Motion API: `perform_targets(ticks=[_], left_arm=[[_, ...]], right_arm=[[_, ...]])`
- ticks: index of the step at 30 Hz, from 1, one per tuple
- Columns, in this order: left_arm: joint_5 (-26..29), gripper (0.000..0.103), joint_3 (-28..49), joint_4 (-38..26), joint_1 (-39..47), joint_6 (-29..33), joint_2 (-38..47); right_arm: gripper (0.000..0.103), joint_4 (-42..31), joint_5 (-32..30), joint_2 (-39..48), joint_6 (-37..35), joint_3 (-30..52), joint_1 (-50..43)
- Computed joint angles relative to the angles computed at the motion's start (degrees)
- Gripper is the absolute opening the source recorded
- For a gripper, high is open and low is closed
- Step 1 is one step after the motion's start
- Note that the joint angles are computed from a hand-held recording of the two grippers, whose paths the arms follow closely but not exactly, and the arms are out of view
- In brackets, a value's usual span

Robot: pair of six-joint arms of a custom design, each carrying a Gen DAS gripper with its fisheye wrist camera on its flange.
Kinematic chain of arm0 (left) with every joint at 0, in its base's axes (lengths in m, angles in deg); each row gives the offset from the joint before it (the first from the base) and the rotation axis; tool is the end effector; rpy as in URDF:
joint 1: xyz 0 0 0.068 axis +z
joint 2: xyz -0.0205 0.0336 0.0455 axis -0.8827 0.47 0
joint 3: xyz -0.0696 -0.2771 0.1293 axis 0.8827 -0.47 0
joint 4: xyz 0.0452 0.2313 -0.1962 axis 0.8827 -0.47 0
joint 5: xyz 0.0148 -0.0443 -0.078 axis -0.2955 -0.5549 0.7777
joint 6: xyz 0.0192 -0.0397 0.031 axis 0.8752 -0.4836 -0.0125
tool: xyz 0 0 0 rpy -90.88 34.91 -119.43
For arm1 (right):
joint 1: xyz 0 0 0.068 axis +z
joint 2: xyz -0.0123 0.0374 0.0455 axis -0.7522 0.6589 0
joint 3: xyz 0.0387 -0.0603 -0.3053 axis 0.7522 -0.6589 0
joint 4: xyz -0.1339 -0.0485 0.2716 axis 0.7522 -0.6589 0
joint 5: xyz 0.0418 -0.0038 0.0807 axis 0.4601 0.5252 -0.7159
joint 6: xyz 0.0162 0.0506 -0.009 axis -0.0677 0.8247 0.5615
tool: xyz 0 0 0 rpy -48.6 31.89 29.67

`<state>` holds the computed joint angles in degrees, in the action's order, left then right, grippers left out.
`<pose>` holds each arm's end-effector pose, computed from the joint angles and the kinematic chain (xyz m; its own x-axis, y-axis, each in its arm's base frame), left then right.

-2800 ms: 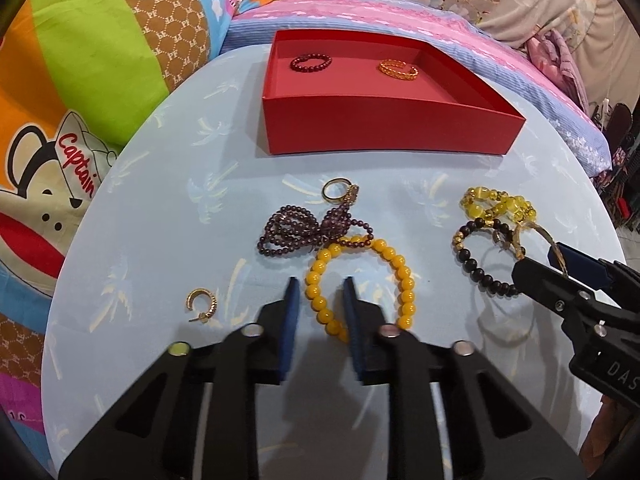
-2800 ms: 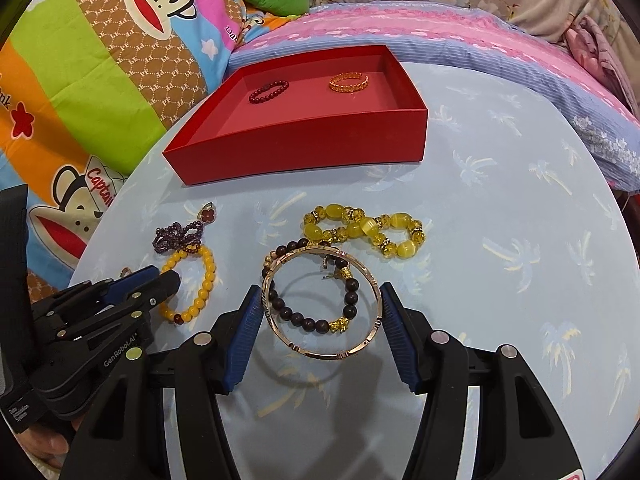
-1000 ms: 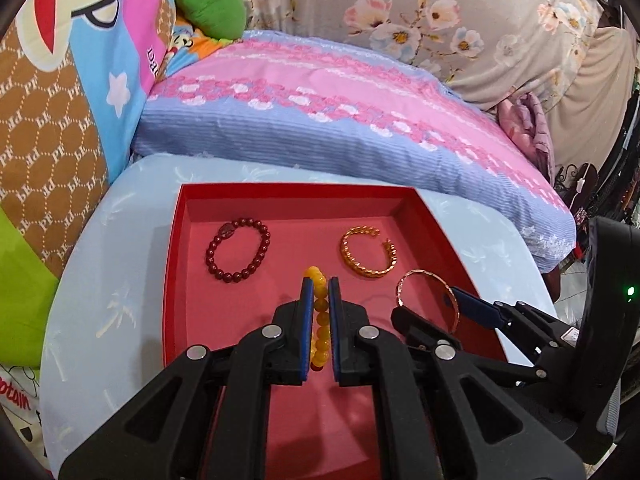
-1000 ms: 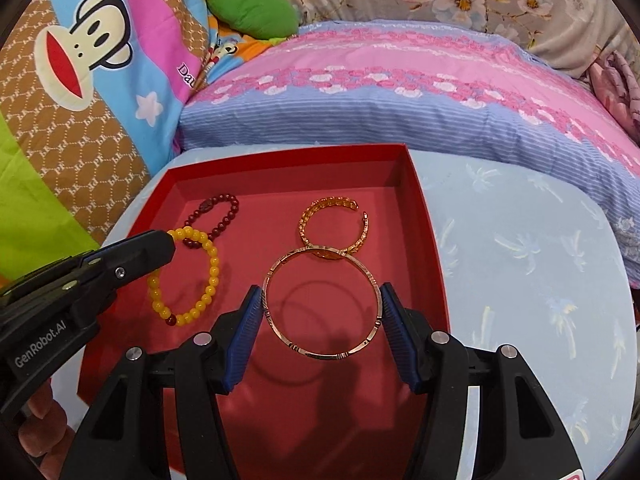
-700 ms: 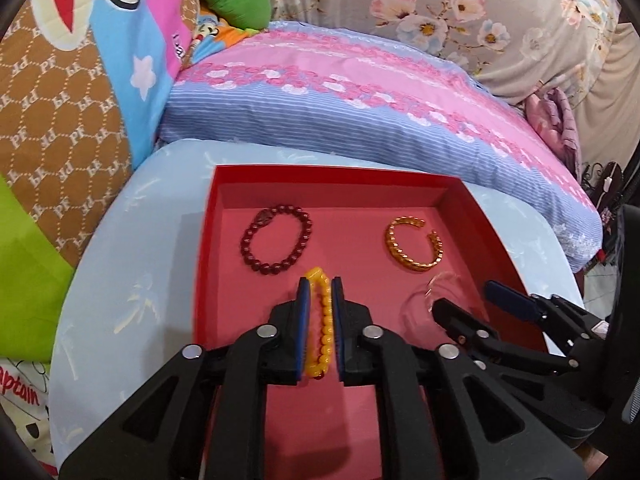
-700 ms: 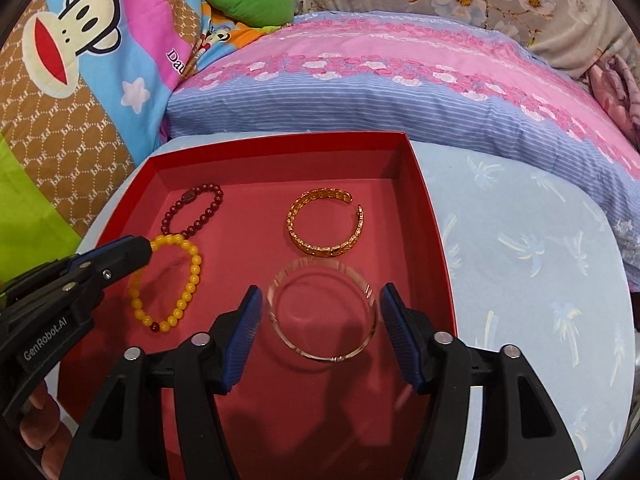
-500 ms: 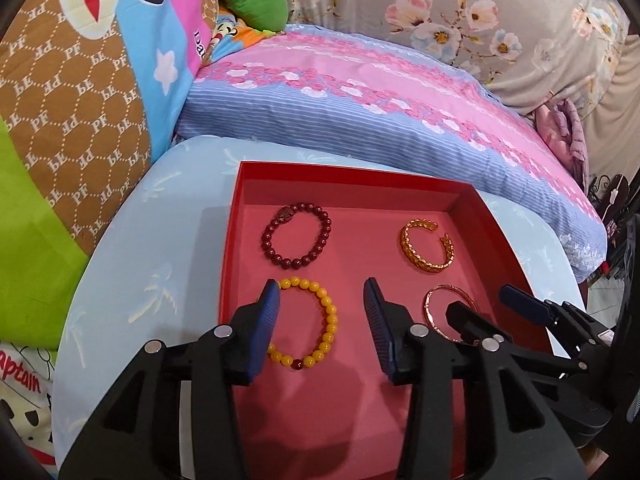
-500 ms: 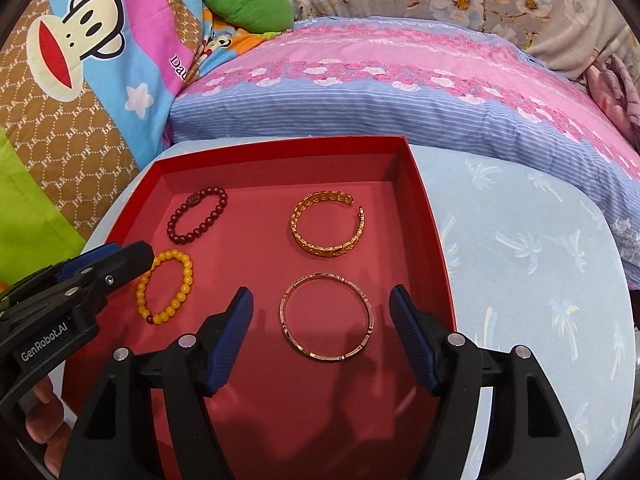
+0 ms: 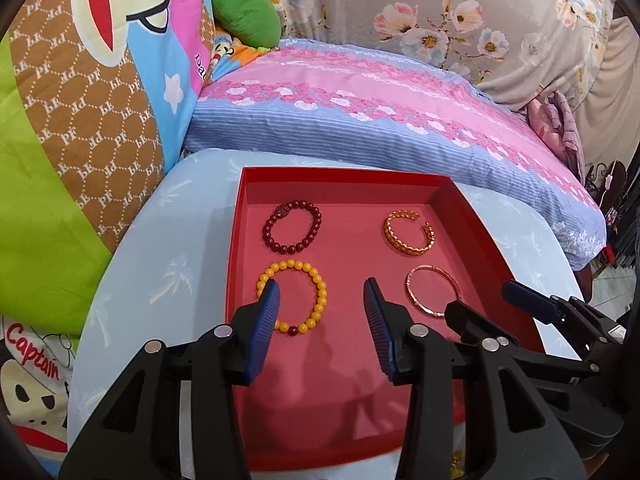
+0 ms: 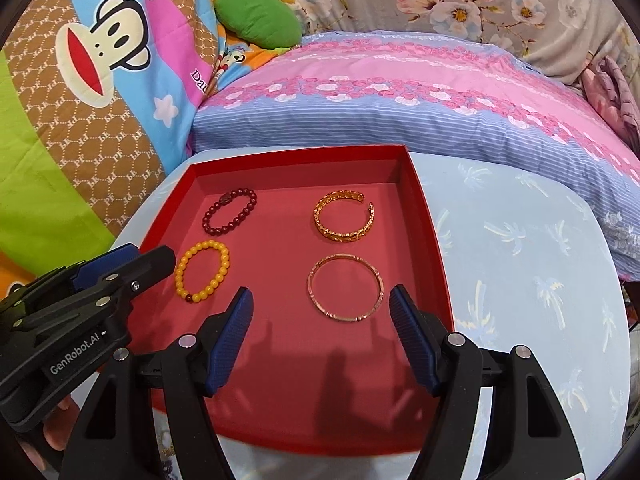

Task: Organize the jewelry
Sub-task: 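Lift both open tools out of the red box back over the table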

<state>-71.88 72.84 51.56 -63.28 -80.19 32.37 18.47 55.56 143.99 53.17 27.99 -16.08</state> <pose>0.2245 -0.0155 0.2866 -0.7295 0.1131 -0.6746 0.2883 0.9452 -0.1532 0.1913 0.1089 0.2790 -0.7538 0.1267 -0.6447 0.0764 0.9915 0.1055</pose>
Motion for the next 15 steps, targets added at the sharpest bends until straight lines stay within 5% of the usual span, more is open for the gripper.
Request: perform_targets(ticks=[15], left_arm=[[2.0,0.044,-1.5,-13.9,3.3,3.8,-16.8]], right_arm=[[0.068,-17.2,13.3,-9.7,17.8,1.8,20.0]])
